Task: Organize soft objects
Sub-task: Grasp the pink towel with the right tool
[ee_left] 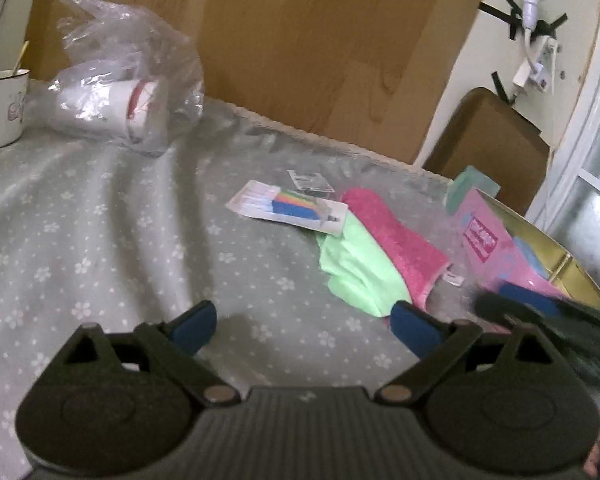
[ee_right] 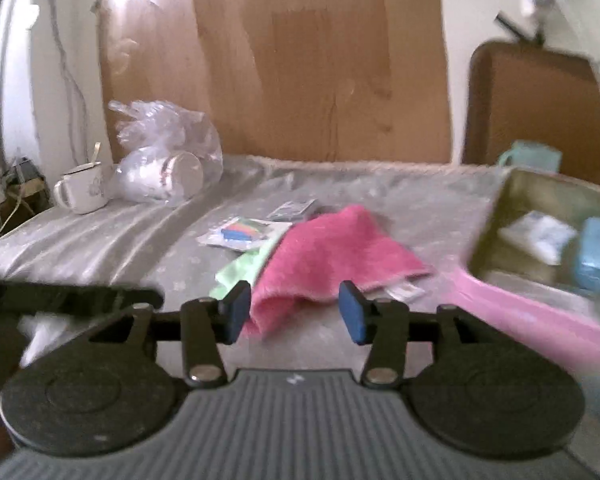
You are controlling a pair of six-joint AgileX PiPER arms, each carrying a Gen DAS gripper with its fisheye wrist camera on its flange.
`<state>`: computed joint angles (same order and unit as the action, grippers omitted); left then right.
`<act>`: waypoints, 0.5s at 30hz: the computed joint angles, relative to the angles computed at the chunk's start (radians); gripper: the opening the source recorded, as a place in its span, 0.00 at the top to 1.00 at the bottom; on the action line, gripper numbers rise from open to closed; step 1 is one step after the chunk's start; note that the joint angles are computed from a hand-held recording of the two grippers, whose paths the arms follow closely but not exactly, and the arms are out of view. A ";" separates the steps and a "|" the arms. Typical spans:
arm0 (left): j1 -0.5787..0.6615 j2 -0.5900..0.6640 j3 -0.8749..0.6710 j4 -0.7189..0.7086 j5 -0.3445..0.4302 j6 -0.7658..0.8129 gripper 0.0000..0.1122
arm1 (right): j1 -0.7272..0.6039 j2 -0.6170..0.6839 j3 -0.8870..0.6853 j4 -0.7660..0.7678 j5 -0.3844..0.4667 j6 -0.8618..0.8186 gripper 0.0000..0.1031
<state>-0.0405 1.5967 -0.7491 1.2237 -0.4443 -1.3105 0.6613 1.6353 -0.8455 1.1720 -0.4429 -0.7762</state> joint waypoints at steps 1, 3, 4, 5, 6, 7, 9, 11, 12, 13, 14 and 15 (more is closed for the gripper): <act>-0.005 0.000 -0.002 -0.002 0.001 0.015 0.13 | -0.014 0.041 -0.057 0.063 0.020 -0.057 0.50; -0.024 -0.008 0.009 -0.042 0.000 0.077 0.13 | -0.058 0.122 -0.179 0.263 0.090 -0.228 0.50; -0.030 -0.013 0.018 -0.067 -0.003 0.111 0.13 | -0.091 0.144 -0.214 0.345 0.149 -0.301 0.64; -0.035 -0.015 0.022 -0.094 -0.004 0.143 0.13 | -0.111 0.161 -0.228 0.392 0.193 -0.333 0.80; -0.036 -0.017 0.028 -0.116 -0.009 0.169 0.13 | -0.109 0.154 -0.216 0.399 0.196 -0.325 0.87; -0.041 -0.016 0.034 -0.144 -0.013 0.193 0.13 | -0.091 0.133 -0.195 0.365 0.169 -0.282 0.89; -0.034 -0.017 0.041 -0.156 -0.030 0.203 0.12 | -0.035 0.042 -0.102 0.223 0.084 -0.127 0.90; -0.028 -0.024 0.047 -0.142 -0.039 0.185 0.12 | 0.031 -0.057 -0.026 0.166 -0.022 -0.077 0.90; -0.027 -0.025 0.047 -0.137 -0.039 0.180 0.12 | 0.077 -0.125 0.030 0.144 -0.083 -0.047 0.90; -0.024 -0.027 0.047 -0.132 -0.040 0.176 0.12 | 0.123 -0.191 0.086 0.125 -0.136 -0.016 0.90; -0.023 -0.028 0.049 -0.134 -0.042 0.178 0.11 | 0.180 -0.265 0.141 0.140 -0.193 -0.018 0.90; -0.019 -0.031 0.053 -0.136 -0.048 0.182 0.10 | 0.249 -0.335 0.196 0.166 -0.255 -0.030 0.90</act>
